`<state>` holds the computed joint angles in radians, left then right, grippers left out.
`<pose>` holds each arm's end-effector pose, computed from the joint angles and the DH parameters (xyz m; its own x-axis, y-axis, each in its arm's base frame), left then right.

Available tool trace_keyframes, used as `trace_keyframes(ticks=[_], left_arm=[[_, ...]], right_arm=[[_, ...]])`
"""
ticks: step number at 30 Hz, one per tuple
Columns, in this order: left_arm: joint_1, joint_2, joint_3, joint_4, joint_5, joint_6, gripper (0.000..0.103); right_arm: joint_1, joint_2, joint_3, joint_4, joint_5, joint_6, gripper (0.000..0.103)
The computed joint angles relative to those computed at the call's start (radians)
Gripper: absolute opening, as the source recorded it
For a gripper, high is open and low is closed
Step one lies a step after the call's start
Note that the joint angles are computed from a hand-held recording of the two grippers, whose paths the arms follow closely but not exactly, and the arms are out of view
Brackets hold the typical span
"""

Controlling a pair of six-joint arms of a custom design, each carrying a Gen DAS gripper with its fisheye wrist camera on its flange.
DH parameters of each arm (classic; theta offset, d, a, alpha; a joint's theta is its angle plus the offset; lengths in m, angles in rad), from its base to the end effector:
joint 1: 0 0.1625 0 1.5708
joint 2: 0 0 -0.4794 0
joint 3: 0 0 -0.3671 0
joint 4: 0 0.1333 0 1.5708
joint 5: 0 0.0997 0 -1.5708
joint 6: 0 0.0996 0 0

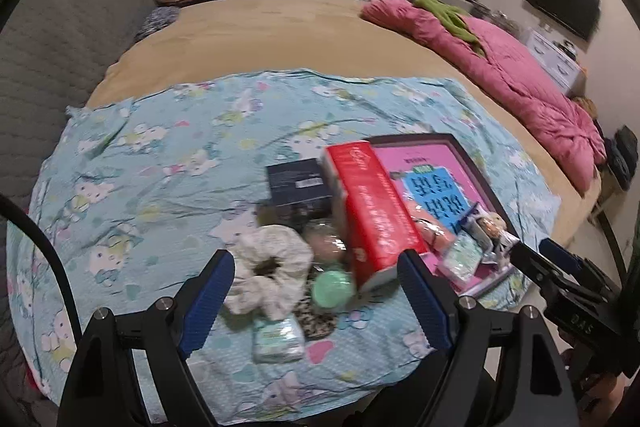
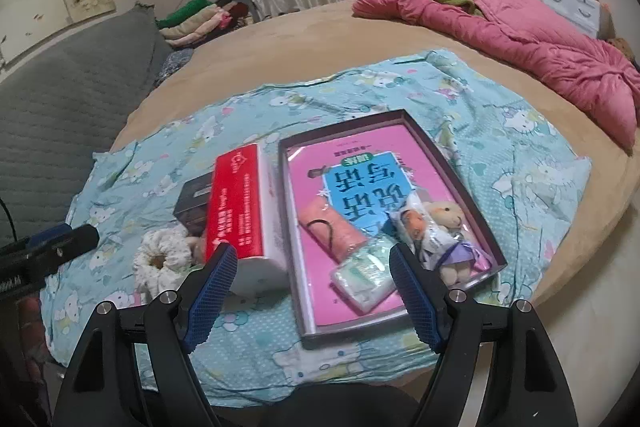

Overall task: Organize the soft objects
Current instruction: 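Withdraw both tools from the tray toward the remaining pile, then grasp the floral scrunchie with left tool while right grasps the bagged green ball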

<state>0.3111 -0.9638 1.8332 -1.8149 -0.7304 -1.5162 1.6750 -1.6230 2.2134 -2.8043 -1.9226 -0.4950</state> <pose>-0.4623 -0.3666 0.1636 -0.7592 -0.2059 -0.6174 0.2527 0.7810 -0.5711 0.1417 -0.4032 0.4219 -0.8010 -0.2831 0.5275 -0.5270 0.7516 -0.3967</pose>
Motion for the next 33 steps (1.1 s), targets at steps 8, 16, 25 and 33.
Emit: trace_keyframes(ticks=[8, 16, 25, 33], left_arm=[[-0.018, -0.081, 0.046, 0.101, 0.006, -0.134, 0.083], [-0.029, -0.141, 0.097, 0.168, -0.008, -0.242, 0.083], [-0.015, -0.191, 0.204, 0.073, -0.045, -0.265, 0.083], [0.027, -0.189, 0.301, -0.133, -0.084, -0.189, 0.083]], right_arm=[[0.060, 0.001, 0.023, 0.012, 0.008, 0.021, 0.080], [0.101, 0.015, 0.057, 0.045, 0.018, 0.104, 0.080], [0.118, 0.070, 0.113, 0.030, 0.007, 0.155, 0.080], [0.105, 0.149, 0.167, -0.060, -0.016, 0.177, 0.080]])
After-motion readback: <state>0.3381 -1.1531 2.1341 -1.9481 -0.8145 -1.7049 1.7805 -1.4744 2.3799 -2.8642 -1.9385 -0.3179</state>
